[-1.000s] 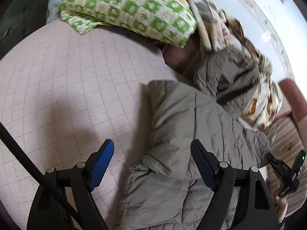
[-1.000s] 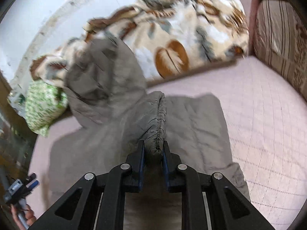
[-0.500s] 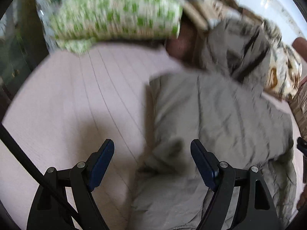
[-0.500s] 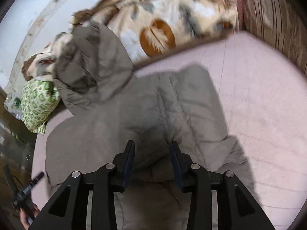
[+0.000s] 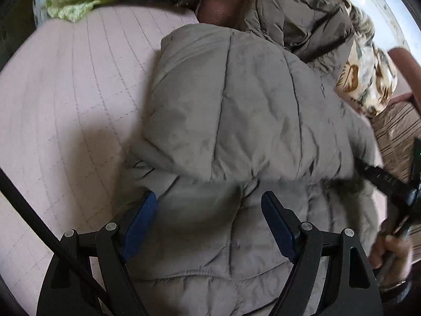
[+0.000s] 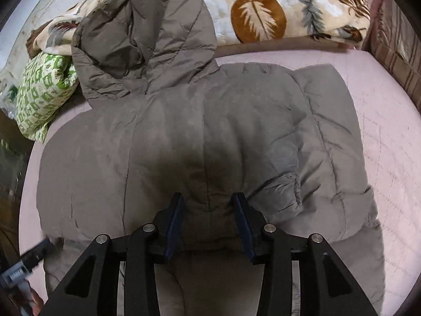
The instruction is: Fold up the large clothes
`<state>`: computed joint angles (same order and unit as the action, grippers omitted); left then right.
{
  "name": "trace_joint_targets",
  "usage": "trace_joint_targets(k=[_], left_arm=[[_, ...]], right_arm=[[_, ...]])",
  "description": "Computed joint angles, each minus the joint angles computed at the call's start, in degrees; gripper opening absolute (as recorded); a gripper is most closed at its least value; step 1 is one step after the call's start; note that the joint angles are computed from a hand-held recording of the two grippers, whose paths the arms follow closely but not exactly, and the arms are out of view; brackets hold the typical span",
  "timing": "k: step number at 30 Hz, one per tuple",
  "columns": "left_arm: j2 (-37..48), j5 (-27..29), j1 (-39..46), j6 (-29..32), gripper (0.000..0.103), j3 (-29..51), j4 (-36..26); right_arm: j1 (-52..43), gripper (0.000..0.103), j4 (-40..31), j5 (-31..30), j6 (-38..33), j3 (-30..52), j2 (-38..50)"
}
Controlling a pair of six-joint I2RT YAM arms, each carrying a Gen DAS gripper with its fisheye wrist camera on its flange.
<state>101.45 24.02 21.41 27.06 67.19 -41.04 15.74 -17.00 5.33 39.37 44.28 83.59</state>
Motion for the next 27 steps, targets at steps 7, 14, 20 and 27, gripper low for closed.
trace_joint_targets(k=[7, 14, 20, 27], left_arm=[[-14.96, 17.98, 7.23, 4.91, 0.081, 1.06, -14.32], [-14.34, 44.38, 16.73, 8.76, 0.092, 13.99, -41.1], [-15.22, 33.3, 7.42, -7.27, 0.092, 6.34, -17.72], [-6.46, 23.81, 3.42, -17.41, 0.092, 5.44, -0.62]], right_arm=[[0.52, 0.044, -8.85, -1.13, -2.27, 7.62, -11.55], [-2.25, 0.066, -16.47, 3.06, -11.06, 31.67, -1.32], [-9.25, 0.066, -18.15, 3.04, -15.06, 51.99, 17.82], [-12.66, 0.066, -23.83, 2.26, -19.43, 74.99, 36.05]])
